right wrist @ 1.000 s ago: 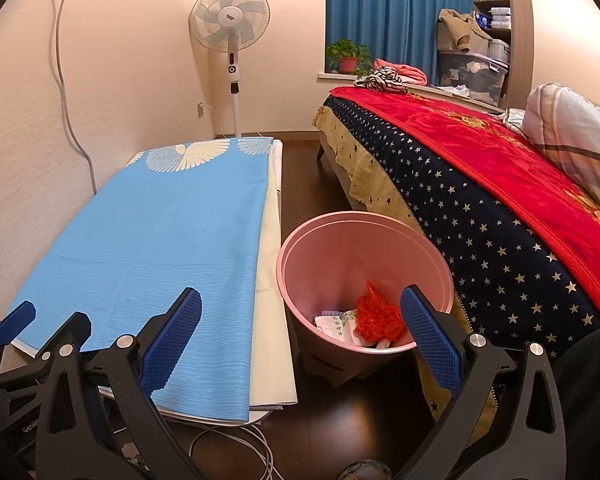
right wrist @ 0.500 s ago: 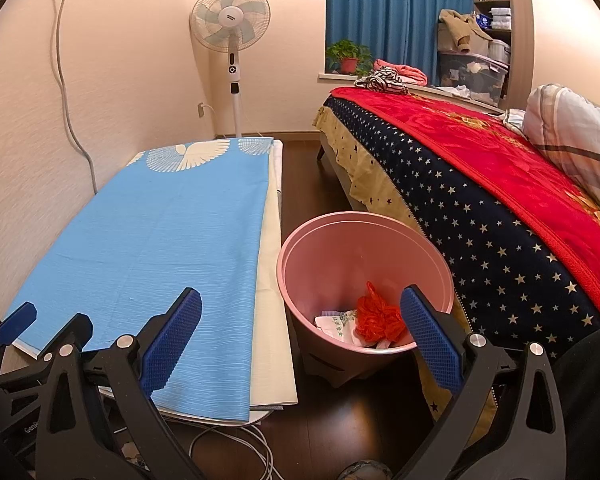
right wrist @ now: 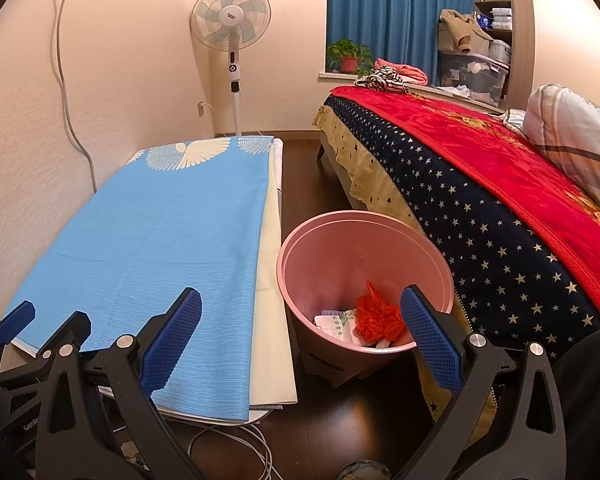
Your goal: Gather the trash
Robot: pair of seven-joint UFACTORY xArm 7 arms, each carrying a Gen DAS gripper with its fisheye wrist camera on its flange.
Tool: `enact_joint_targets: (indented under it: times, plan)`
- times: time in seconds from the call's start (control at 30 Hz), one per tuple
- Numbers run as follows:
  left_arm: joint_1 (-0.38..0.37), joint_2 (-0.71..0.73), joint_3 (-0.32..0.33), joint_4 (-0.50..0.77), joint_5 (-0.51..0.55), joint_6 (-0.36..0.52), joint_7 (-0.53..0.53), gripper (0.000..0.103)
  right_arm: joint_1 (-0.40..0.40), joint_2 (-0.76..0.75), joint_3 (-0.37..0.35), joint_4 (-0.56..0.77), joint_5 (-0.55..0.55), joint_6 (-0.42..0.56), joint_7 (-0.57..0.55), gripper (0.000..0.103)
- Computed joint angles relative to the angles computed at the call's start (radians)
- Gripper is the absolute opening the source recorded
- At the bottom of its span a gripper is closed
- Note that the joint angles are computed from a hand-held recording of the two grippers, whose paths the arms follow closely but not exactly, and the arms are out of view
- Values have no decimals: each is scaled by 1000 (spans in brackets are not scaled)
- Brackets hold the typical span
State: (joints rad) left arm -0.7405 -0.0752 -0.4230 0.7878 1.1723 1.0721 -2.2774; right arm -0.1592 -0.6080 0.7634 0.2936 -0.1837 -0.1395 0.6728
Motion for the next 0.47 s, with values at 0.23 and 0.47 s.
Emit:
enact_joint_targets:
  times: [0.23,0.47]
  plan:
    - [0,-3,-1,1,-1,-3,7,95,0,1,-1,0,-1,0,0,98]
    - [-5,-6,-4,5,-12,14,22,95,1,1,-1,0,-2,0,1,98]
